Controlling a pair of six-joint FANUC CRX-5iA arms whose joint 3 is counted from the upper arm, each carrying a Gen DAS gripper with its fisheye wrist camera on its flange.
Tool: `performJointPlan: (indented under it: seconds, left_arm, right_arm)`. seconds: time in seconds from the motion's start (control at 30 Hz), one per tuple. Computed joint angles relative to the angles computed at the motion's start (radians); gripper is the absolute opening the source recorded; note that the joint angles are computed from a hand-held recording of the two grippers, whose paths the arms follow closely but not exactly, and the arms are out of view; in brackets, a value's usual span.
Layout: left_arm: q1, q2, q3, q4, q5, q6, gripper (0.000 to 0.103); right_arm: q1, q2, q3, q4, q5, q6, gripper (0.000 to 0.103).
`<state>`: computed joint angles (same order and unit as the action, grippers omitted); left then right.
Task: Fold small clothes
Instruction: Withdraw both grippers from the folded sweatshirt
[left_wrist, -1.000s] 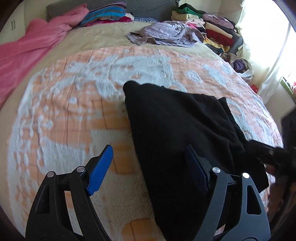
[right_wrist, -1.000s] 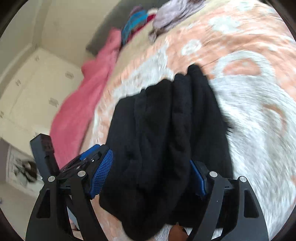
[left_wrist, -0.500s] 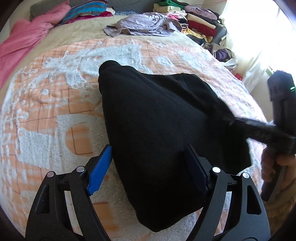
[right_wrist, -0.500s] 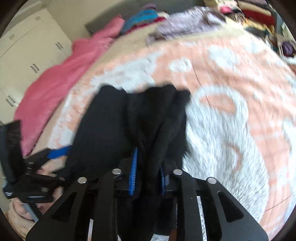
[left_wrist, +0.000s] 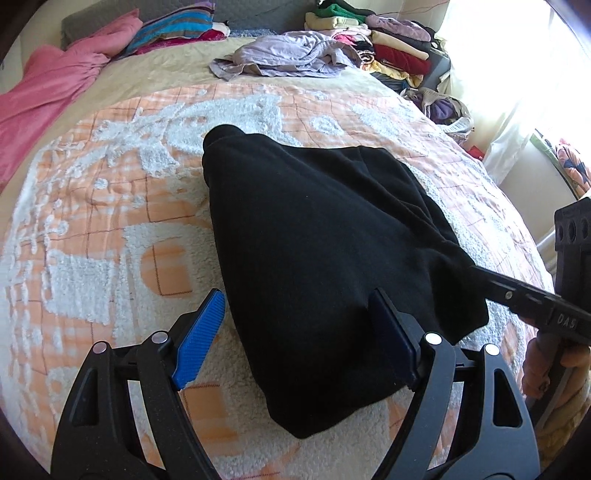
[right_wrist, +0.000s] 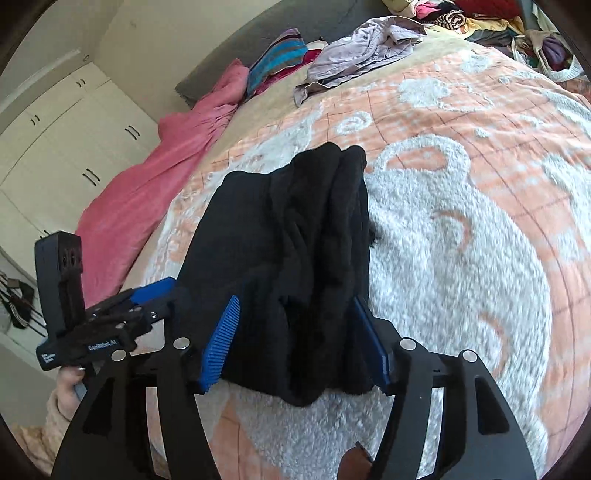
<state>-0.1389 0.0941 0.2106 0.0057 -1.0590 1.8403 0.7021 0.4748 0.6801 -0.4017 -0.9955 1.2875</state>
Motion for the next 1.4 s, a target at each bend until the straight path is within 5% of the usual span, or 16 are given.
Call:
performJointPlan:
  seconds: [0.03,0.2,0.23,0.3,0.37,0.43,0.5,0.57,0.67,0.7,0.77,0.97,1.4]
  left_arm:
    - [-0.002,-0.003,-0.002,-0.005,0.001,0.003,0.072]
    - [-0.005,-0.024,-0.027,0.003,0.017,0.008,0.073]
    - [-0.003,-0.028,-0.035,0.012,0.02,0.005,0.073]
    - [-0.006,-0.03,-0.039,0.011,0.019,0.007,0.074]
    - [-0.009,-0.033,-0.043,0.009,0.015,0.008,0.074]
    - [-0.009,-0.044,-0.059,0.016,0.022,0.003,0.074]
    - [-0.011,-0.052,-0.069,0.016,0.025,0.005,0.076]
    - [-0.013,-0.064,-0.08,0.015,0.031,0.012,0.078]
    - [-0.015,-0.089,-0.103,0.017,0.047,0.018,0.078]
    - [-0.016,-0.096,-0.108,0.017,0.05,0.02,0.085]
    - [-0.022,-0.114,-0.119,0.007,0.059,0.034,0.093]
    - [-0.037,-0.186,-0.175,0.001,0.116,0.052,0.093]
    - [-0.088,-0.367,-0.331,-0.111,0.158,0.139,0.093]
  right_arm:
    - [0.005,-0.002,-0.008,0.007,0.005,0.001,0.015]
    - [0.05,-0.036,-0.063,0.148,0.058,-0.037,0.011]
    - [0.067,-0.029,-0.064,0.211,0.044,-0.069,0.012]
    - [0.103,-0.015,-0.077,0.345,0.023,-0.14,0.037]
    - [0.109,-0.027,-0.107,0.365,0.046,-0.178,0.042]
    - [0.111,-0.059,-0.163,0.37,0.099,-0.208,0.044]
    - [0.132,-0.105,-0.246,0.453,0.163,-0.268,0.065]
    - [0.151,-0.15,-0.326,0.53,0.22,-0.325,0.069]
    - [0.175,-0.216,-0.434,0.641,0.291,-0.421,0.09]
    - [0.184,-0.251,-0.494,0.699,0.343,-0.474,0.093]
    - [0.195,-0.292,-0.558,0.768,0.394,-0.537,0.097]
    - [0.228,-0.398,-0.749,1.094,0.485,-0.813,0.098]
    - [0.326,-0.473,-0.899,1.359,0.398,-1.002,0.098]
